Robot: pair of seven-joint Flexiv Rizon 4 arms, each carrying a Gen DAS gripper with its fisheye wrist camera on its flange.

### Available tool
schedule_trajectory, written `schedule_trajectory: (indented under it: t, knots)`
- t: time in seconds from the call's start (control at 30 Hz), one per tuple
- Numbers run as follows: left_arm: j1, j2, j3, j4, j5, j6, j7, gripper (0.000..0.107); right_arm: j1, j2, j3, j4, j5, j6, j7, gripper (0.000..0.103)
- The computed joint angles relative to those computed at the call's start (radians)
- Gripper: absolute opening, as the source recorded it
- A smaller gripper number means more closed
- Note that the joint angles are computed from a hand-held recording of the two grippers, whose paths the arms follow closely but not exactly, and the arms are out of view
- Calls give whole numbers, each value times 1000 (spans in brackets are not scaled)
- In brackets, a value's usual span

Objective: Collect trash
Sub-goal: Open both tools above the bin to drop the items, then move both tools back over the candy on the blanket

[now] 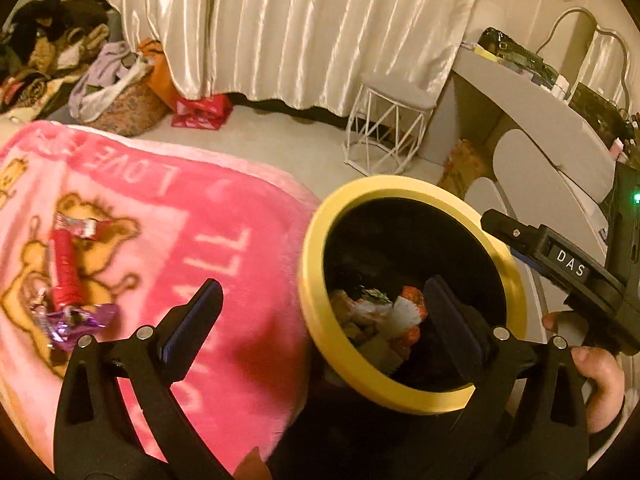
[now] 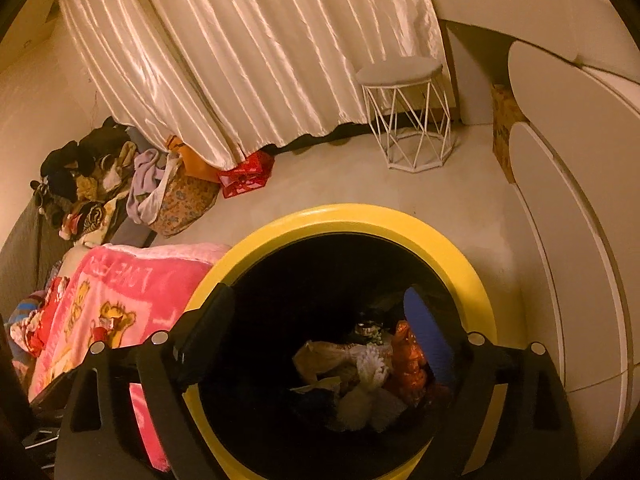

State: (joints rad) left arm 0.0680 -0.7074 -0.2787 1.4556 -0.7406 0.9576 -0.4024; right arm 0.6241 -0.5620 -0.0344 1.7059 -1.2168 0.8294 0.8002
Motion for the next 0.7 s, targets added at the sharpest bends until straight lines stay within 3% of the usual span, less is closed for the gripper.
schedule_trajectory:
  t: [0.2, 0.7]
  knots:
    - [34, 23, -30, 33, -66, 54, 62, 93, 21, -18, 2, -42, 23, -43, -59, 88]
    - [64, 31, -20, 30, -154, 67, 63, 93, 71, -64, -16, -141, 63, -100, -194, 89]
